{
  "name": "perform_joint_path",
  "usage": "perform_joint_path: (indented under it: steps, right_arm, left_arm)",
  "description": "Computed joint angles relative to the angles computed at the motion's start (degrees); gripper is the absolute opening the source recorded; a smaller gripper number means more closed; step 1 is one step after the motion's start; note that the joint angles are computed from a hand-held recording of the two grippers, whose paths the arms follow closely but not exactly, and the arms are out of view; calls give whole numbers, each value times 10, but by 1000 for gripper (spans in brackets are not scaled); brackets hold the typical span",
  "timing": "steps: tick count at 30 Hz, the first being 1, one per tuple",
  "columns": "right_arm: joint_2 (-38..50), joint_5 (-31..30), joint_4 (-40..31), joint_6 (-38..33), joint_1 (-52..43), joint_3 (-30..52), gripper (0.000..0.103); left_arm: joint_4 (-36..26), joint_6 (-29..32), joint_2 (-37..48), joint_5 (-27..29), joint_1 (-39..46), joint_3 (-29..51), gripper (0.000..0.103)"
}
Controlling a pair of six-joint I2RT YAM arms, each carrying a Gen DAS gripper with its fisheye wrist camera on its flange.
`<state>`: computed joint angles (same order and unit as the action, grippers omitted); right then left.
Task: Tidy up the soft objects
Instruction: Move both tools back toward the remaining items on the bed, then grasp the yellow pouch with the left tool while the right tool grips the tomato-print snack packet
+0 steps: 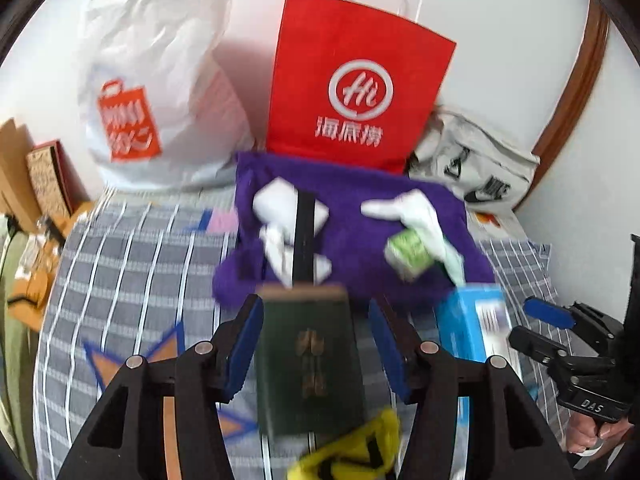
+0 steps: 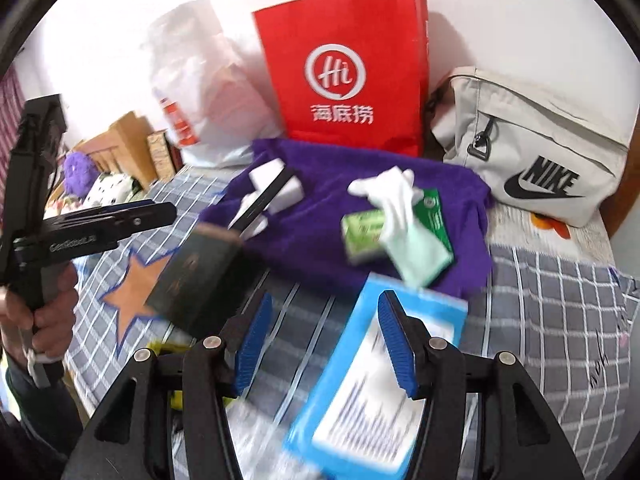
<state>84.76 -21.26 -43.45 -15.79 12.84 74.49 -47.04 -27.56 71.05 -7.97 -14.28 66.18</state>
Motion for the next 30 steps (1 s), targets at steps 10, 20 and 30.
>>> perform_joint_path:
  steps: [10, 20, 30]
  right_arm:
    - [-169, -45, -63, -55, -69, -161, 63]
    - [-256, -55, -69, -58, -97, -312, 82]
    - [-270, 40, 27, 78, 10, -397, 82]
  left_arm:
    - [-72, -128, -139, -68, -112, -102, 53]
    - [-72, -236, -194, -106, -222, -187, 56]
    - [-67, -288, -252, -97, -246, -264, 58]
